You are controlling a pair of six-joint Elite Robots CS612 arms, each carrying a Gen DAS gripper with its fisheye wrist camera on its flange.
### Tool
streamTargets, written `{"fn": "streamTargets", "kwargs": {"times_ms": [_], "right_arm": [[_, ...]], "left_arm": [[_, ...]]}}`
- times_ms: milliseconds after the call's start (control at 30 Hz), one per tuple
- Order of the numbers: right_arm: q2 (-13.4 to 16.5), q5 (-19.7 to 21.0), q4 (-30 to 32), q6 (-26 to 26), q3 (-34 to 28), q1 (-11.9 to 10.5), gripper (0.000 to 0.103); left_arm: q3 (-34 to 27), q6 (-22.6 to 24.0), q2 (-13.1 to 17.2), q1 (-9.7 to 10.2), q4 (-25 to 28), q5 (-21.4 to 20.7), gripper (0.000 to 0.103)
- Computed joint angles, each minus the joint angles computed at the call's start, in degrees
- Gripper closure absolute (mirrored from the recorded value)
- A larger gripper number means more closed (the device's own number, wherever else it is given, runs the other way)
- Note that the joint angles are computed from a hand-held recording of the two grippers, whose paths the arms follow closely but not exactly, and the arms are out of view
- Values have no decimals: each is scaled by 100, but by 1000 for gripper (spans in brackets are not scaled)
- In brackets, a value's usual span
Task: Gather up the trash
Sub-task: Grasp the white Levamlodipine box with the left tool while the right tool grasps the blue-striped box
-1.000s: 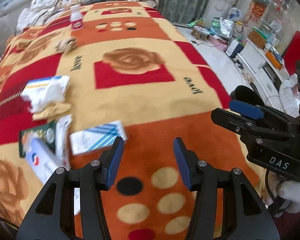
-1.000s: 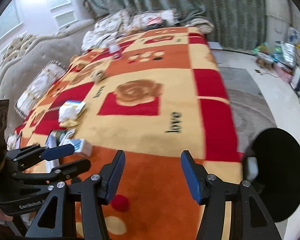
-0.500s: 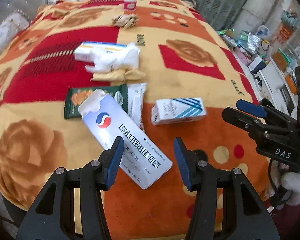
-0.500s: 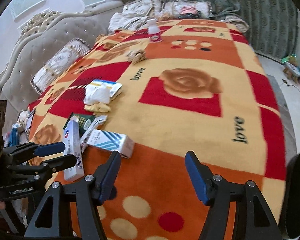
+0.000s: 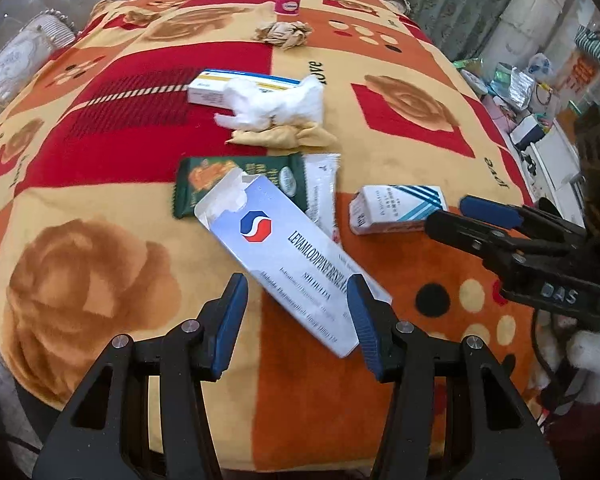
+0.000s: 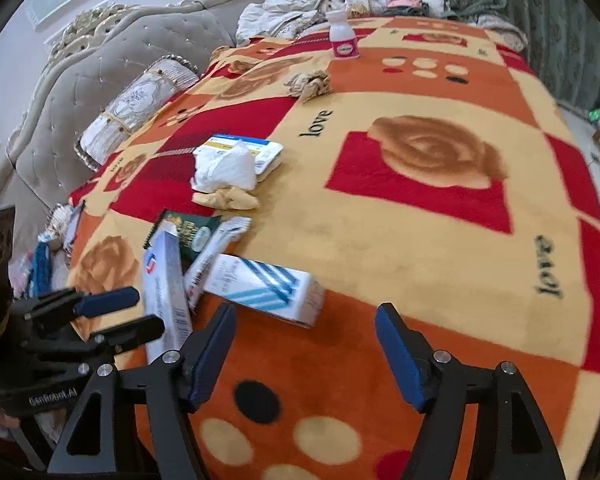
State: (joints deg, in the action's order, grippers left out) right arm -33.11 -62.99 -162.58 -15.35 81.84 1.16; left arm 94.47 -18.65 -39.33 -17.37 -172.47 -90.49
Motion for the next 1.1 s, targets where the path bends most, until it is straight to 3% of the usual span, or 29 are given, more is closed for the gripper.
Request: {"fn": "streamTargets", "kwargs": {"times_ms": [200,400,533,733,833,1100], "right_arm": [[96,-53,-25,139,-177,188,29],[236,-508,194,72,-439,364,26],[250,-203,71,172,-403,263,26],[147,-172,-173,195,-185,76,26],[116,-170,-159,252,-122,-6,26],[80,-155,-217,383,-27,-111,26]], "left_arm": [[214,-95,-143,67,-153,-25,53],[251,-409,-139,158,-348,-188,53],[184,-718,-60,224,-284,-358,53],[25,-1031,104,265,-428,-744,53],[-97,-1156,189,258,-487,-847,46],[-395,-1133,359,136,-205,-592,40]]}}
